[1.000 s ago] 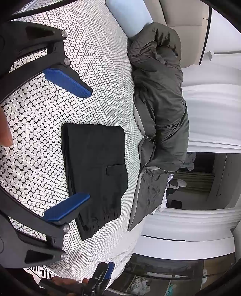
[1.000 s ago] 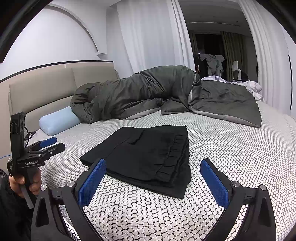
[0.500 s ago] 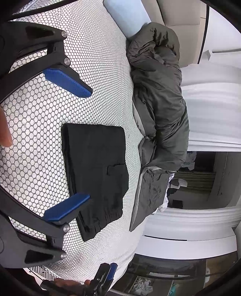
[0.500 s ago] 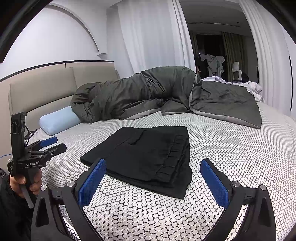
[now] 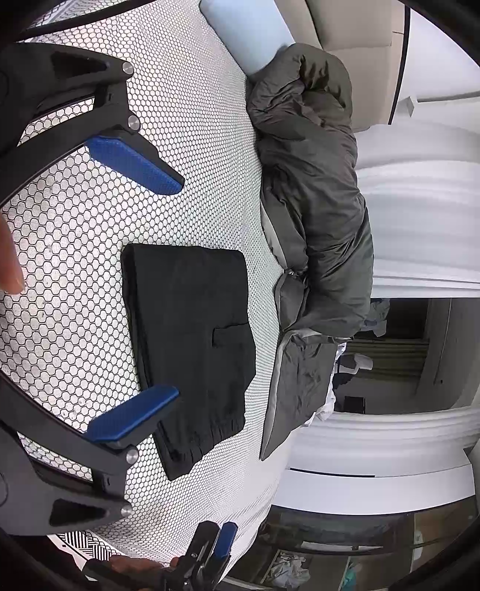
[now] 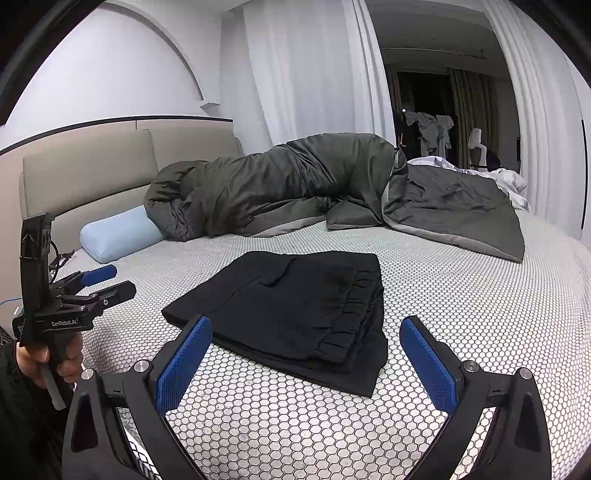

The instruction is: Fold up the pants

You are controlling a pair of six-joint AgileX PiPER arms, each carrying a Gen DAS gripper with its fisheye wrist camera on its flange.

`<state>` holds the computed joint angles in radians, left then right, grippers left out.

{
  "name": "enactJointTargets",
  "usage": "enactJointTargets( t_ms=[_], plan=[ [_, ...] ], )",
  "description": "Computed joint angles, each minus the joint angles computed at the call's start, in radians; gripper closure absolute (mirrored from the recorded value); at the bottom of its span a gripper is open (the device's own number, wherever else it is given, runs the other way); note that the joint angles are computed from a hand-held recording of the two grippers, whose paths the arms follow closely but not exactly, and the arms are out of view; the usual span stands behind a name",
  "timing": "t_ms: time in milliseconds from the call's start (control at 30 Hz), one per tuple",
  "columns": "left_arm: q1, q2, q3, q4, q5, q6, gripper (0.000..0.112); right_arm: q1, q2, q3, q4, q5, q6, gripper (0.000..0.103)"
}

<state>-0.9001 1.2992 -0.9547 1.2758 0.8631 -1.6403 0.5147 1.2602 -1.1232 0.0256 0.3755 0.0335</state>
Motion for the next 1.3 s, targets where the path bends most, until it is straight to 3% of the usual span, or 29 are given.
enactJointTargets(
  t_ms=[1300],
  plan=[
    [0.051,-0.053,0.053,-0.001,-0.075,0.046,0.010,0.019,0.011,-0.003,-0.028,0.005,0.012,0.000]
  ],
)
